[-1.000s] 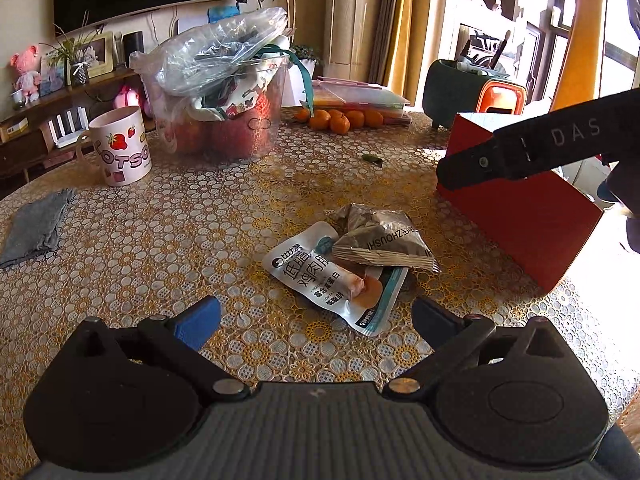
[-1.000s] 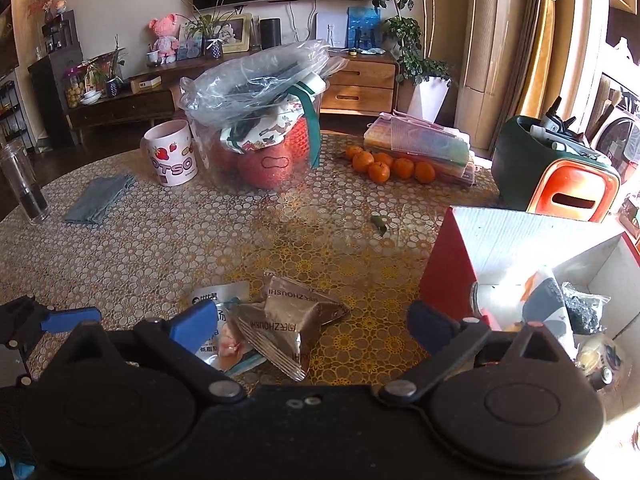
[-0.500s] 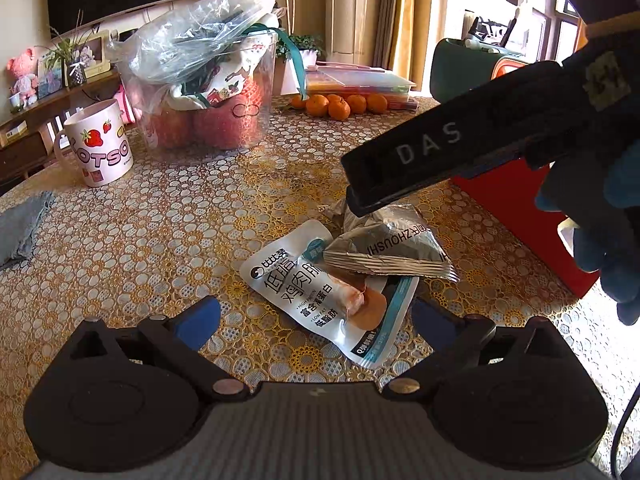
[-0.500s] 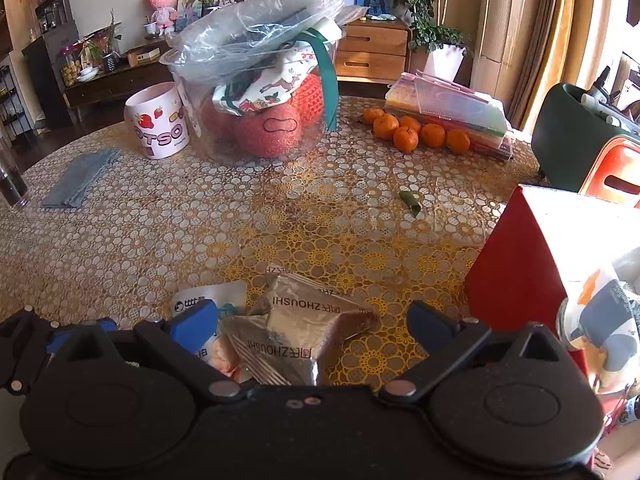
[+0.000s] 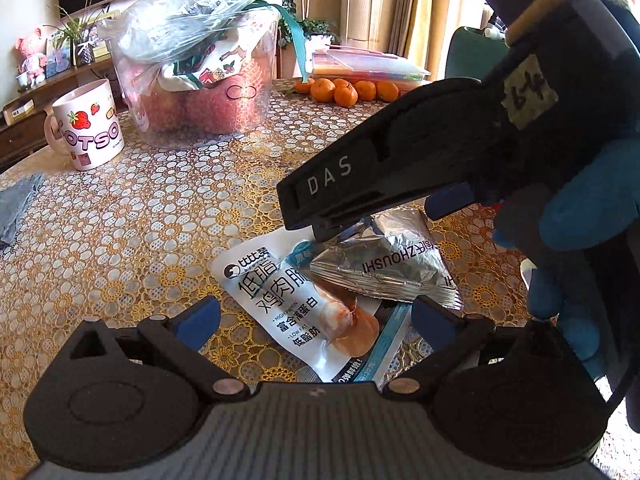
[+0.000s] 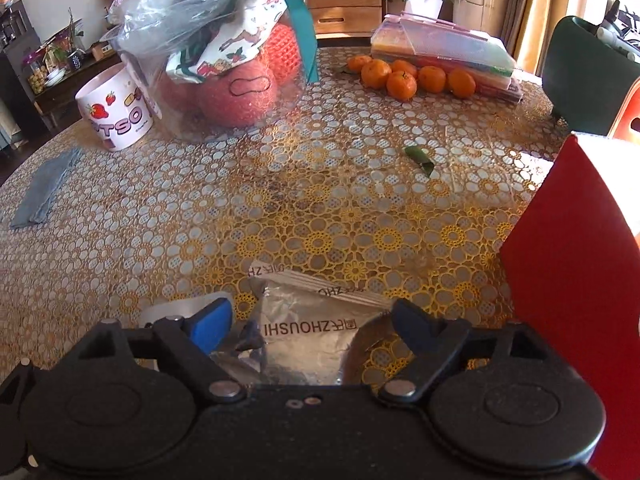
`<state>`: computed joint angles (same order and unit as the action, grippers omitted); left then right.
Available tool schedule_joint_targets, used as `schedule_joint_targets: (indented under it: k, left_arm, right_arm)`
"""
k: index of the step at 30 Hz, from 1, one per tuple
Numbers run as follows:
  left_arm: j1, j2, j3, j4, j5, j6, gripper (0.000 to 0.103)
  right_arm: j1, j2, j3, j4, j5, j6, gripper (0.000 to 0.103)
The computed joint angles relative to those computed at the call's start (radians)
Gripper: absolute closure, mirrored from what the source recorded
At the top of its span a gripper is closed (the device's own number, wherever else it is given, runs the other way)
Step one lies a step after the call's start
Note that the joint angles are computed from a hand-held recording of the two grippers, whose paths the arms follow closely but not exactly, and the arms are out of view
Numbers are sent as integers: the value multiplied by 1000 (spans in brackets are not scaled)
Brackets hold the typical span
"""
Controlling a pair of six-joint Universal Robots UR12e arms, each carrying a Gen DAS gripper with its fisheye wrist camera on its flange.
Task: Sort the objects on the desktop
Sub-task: 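Grasp the white chicken packet with the left gripper while the right grasps the silver ZHOUSHI pouch, then lift both packets and carry them over the red box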
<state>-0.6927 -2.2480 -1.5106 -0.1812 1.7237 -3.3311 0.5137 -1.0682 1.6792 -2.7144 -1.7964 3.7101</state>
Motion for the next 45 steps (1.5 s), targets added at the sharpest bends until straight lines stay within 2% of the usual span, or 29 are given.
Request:
schedule_joint_targets:
  k: [4, 9, 13, 20, 21, 23, 25, 30, 34, 37, 45]
  left_arm:
    - [-3, -7, 7, 3, 3, 25, 1]
    - [7, -11, 11, -24, -29, 3, 1]
    - [10, -16, 7, 3, -38, 19, 1]
    - [20, -20, 0, 41, -76, 33, 2]
    - [20, -19, -2, 48, -79, 38, 5]
    - [19, -17, -8, 67, -89, 48, 19]
    - [15, -16, -8, 71, -72, 54, 49]
    - [30, -9, -13, 66, -103, 10, 75]
    - [42, -1, -28, 88, -141, -26, 84]
    - [40, 3, -37, 107, -127, -17, 84]
    - [38, 32, -73, 113, -154, -40, 85]
  right_arm:
    - [-3, -7, 13, 2, 10, -3, 18]
    - [-14, -21, 44, -23, 37, -7, 18]
    - [-25, -28, 70, -64, 75, 2, 21]
    - [-31, -32, 92, -124, 104, -1, 34]
    - [-32, -33, 94, -128, 109, -2, 35]
    - [-32, -33, 94, -130, 111, 0, 38]
    - [-33, -35, 98, -141, 118, 9, 42]
    - [-28, -37, 101, -147, 108, -2, 48]
    - [-24, -41, 107, -159, 98, -5, 52]
    - [-16, -47, 113, -157, 83, -17, 53]
    - [5, -83, 155, -163, 63, -27, 54]
